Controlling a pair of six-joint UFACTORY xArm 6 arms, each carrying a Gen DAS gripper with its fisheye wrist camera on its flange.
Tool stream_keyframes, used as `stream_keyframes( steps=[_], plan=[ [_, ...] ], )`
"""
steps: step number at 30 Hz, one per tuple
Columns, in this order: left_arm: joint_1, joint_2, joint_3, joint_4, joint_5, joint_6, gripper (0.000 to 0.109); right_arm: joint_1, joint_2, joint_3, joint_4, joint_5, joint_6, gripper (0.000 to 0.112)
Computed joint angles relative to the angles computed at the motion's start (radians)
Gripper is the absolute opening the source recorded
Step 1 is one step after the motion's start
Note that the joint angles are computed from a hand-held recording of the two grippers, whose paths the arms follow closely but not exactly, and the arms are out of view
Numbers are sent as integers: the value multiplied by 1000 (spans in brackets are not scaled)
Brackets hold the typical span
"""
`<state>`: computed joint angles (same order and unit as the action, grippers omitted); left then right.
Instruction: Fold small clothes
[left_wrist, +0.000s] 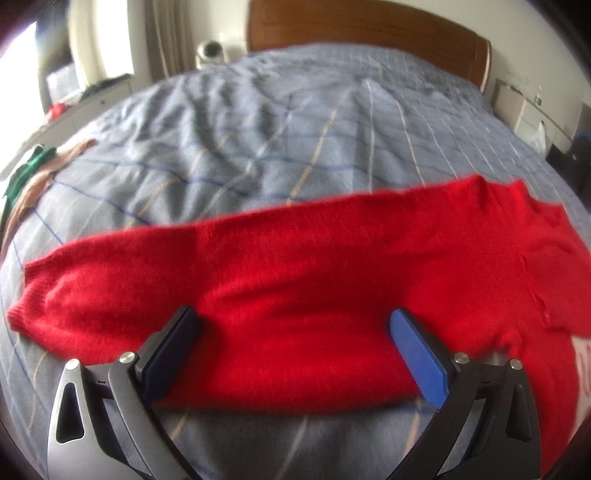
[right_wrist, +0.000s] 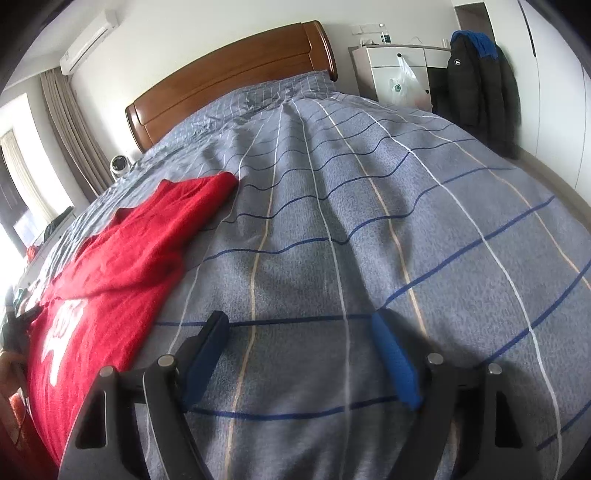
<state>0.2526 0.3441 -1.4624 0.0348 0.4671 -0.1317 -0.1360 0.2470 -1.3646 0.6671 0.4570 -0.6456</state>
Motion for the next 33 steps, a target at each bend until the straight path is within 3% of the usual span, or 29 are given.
stream_keyframes(
  steps=[7,10,14,18,23,25,28,29,31,32,33],
  plan=[
    [14,-239,240,-200,125,378,102,7,2,7,4,-16,-6,79],
    [59,-326,287,-320,164,452,102,7,2,7,5,-16,-6,79],
    [146,-379,265,-455,152,500,102,7,4,6,5,-16,-6,79],
    [248,-285,108,-500,183,471,103,8,5,6,3,-19,-6,79],
    [350,-77,-110,-430,282,294,102,8,0,9,-2,-22,-3,79],
    [371,2,-187,-408,358,230,102,8,0,9,-4,-22,-1,79],
    [362,60,-234,-398,400,222,99,8,1,7,-5,-21,-1,79],
    [352,63,-231,-385,390,227,93,8,1,7,-5,-21,-1,79],
    [327,52,-213,-350,367,239,69,8,1,7,-4,-21,-2,79],
    [312,51,-214,-325,368,239,48,8,1,7,-4,-21,-2,79],
    [301,53,-219,-316,376,249,20,8,1,7,-4,-21,-2,79]
  ],
)
